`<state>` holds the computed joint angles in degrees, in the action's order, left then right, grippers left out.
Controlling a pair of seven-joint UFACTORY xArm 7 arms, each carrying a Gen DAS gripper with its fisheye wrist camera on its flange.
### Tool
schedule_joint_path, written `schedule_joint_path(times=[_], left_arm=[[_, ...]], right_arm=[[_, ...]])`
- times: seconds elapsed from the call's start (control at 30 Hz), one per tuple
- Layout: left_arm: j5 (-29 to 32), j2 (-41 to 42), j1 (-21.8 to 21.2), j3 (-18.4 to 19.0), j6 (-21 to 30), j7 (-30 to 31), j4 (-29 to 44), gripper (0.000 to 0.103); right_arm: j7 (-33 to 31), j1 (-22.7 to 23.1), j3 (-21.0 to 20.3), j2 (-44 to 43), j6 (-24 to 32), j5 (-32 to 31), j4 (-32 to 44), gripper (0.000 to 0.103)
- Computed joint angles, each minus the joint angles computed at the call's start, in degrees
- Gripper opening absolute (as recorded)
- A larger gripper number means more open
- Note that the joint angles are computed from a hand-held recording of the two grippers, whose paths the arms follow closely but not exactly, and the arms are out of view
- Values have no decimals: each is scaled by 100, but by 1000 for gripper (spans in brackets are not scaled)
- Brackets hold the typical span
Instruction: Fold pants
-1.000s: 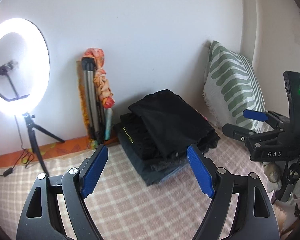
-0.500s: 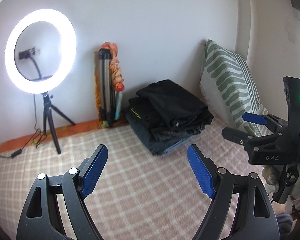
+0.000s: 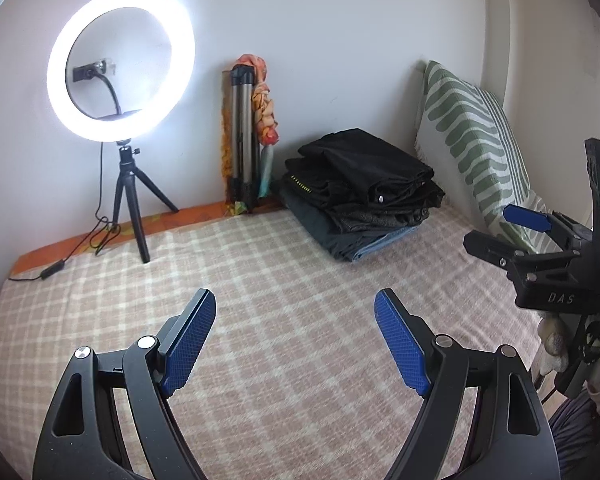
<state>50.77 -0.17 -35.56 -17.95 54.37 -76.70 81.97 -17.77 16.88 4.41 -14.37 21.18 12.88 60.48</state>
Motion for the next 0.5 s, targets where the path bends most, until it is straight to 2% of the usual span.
schedule_joint_path(times=[0.23,0.5], left_arm=[[79,-127,28,-45,-27,-115,-243,82],[254,-146,30,-109,105,-138,-344,86]], right_arm=[[128,32,-19,-46,-157,67,-166,103],[253,-24,43,-15,-295,-183,-292,103]])
